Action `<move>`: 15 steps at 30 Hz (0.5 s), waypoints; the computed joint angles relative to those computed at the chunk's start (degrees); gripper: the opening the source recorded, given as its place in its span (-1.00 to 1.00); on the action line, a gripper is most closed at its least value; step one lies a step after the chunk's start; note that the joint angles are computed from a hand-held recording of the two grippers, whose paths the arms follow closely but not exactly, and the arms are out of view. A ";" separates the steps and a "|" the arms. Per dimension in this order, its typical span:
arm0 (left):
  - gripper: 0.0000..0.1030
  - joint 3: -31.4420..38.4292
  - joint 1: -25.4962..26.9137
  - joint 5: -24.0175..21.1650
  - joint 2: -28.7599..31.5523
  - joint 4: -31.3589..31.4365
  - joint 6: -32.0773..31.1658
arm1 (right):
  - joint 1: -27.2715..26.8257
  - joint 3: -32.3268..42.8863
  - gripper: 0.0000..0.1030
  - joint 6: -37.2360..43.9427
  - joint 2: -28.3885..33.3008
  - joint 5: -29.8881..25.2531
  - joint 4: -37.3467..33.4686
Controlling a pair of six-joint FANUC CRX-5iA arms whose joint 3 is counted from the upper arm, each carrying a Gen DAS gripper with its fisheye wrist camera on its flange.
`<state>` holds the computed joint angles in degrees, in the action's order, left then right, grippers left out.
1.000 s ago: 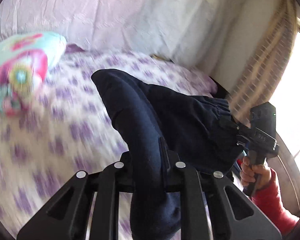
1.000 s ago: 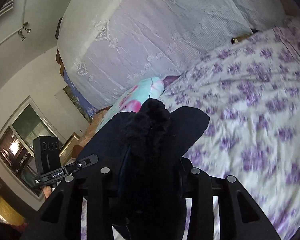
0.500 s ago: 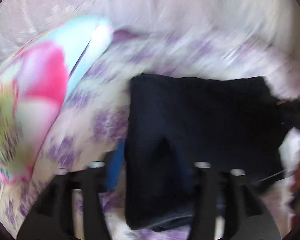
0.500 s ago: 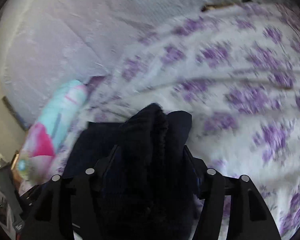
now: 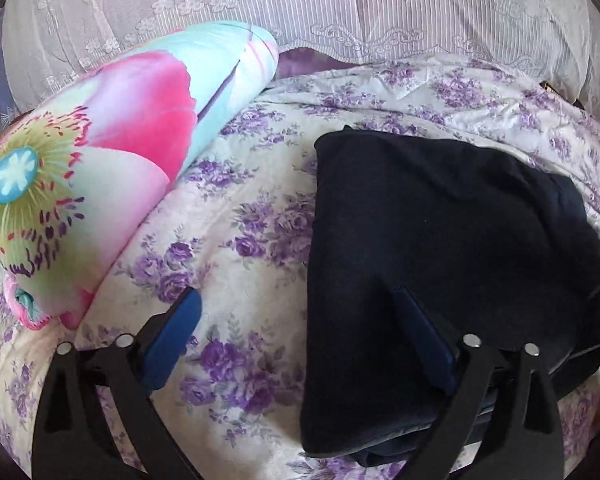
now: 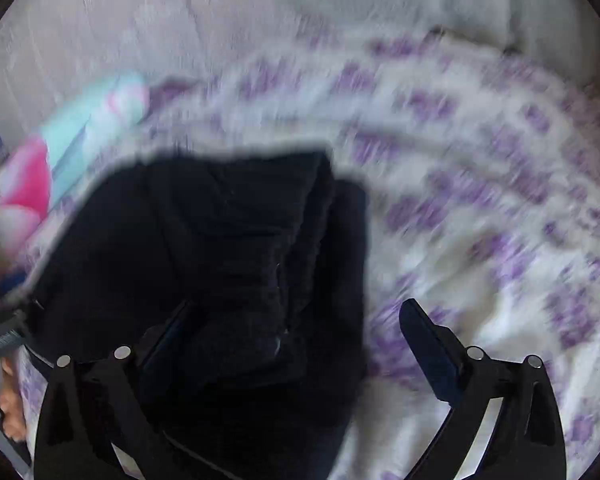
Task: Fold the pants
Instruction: 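Carry the bundle toward the rolled blanket and lower it onto the duvet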
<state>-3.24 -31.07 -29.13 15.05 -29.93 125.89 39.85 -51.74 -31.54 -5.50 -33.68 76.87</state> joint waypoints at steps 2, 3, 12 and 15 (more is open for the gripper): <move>0.91 -1.50 1.59 1.79 -0.25 4.09 -3.33 | 0.10 -1.59 0.93 -4.32 -2.24 -1.90 4.26; 0.91 -2.27 1.95 2.66 -0.66 4.80 -3.54 | 1.60 -2.02 0.93 -6.05 -2.75 -5.50 6.02; 0.90 -0.28 -7.59 -0.81 -2.75 -20.15 15.77 | 4.87 3.62 0.93 7.85 2.15 -4.86 -5.40; 0.90 0.57 -9.58 -2.52 -2.33 -23.47 16.85 | 4.86 0.88 0.93 0.32 -0.06 -7.01 0.74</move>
